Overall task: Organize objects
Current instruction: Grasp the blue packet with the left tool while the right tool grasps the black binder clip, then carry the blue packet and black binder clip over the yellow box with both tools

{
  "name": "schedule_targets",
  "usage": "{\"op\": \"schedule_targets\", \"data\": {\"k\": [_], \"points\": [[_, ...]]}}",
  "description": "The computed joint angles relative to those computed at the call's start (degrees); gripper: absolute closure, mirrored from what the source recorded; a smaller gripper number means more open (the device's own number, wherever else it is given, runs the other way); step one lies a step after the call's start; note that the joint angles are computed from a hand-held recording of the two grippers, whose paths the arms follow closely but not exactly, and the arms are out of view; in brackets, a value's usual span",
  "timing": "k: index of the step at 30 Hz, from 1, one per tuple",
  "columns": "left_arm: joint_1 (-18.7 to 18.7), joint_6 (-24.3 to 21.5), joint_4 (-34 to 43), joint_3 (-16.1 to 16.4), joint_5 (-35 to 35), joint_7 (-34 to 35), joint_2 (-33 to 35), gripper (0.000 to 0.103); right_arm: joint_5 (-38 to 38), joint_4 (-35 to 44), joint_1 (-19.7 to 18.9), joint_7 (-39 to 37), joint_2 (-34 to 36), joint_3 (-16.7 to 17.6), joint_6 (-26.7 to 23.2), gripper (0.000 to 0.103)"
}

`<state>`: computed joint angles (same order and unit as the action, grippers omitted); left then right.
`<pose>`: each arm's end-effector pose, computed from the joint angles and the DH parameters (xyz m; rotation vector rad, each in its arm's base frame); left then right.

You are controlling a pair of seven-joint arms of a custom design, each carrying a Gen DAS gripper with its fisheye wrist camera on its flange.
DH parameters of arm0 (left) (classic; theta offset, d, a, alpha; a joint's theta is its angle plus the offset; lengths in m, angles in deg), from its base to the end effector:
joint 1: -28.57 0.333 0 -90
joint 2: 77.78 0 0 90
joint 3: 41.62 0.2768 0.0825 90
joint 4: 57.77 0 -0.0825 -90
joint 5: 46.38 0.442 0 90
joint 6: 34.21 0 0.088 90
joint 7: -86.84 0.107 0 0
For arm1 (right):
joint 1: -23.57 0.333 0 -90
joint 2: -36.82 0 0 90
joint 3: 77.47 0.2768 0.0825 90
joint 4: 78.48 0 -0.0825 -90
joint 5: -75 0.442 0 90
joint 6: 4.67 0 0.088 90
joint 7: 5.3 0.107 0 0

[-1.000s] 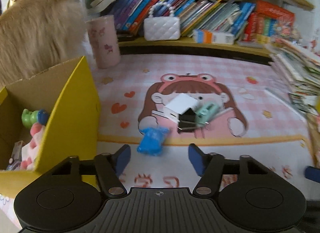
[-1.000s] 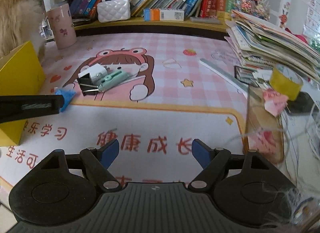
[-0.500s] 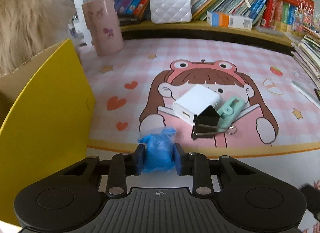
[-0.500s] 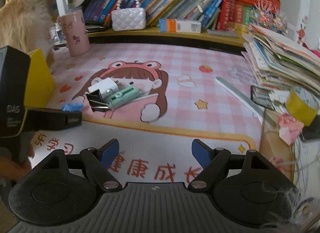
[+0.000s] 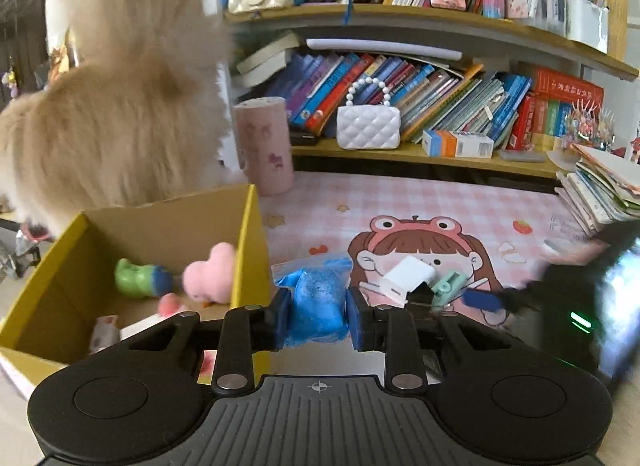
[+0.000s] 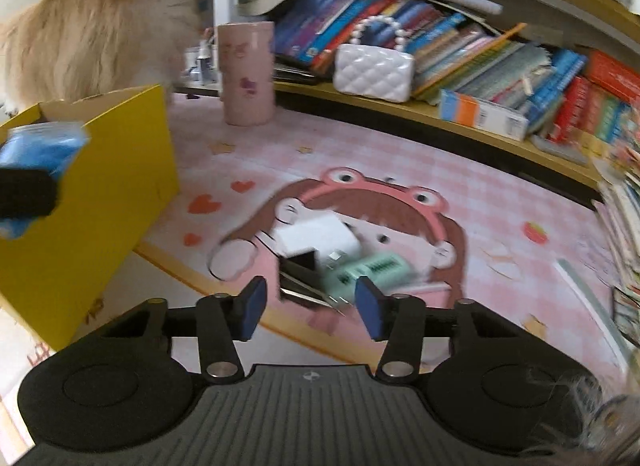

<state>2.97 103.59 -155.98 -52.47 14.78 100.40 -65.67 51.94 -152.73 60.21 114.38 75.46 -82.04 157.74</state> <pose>0.5793 -0.4107 0.4614 -1.6733 1.5736 -0.7415 0.6689 0.4634 0.3956 -1.9418 1.2709 -0.6407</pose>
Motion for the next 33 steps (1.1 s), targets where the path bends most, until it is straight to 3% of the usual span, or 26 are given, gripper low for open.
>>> {"op": "schedule_targets", "data": {"k": [2, 8, 15, 20, 27, 33], "points": [[0.09, -0.62, -1.77, -0.39, -1.15, 0.95, -1.62, 0.075, 1.10, 4.06, -0.62, -1.53, 2.91, 1.02, -1.18, 0.065], [1.56, -0.54, -7.55, -2.04, -3.86, 1.50, -6.93, 0.075, 2.11, 12.24, 0.40, -1.53, 8.59, -0.13, -4.50, 0.080], [4.11, 2.51, -14.11, -4.24, -4.37, 1.45, -13.23, 0.075, -4.27, -3.50, 5.72, 10.70, -3.60, -5.89, 1.71, 0.080], [6.63, 8.05, -19.08, -5.26, -6.25, 2.21, -17.04, 0.075, -12.37, -14.04, 9.52, 22.89, -13.64, -7.53, -0.18, 0.080], [10.10, 15.23, -28.19, -6.74, -9.85, 2.05, -24.08, 0.075, -22.35, -26.82, 12.27, 33.89, -25.97, -3.79, -4.89, 0.080], [11.57, 18.26, -38.71, -7.84, -16.46, 7.21, -33.10, 0.075, -21.04, -29.32, 10.57, 32.34, -28.26, 3.06, -9.95, 0.079]]}}
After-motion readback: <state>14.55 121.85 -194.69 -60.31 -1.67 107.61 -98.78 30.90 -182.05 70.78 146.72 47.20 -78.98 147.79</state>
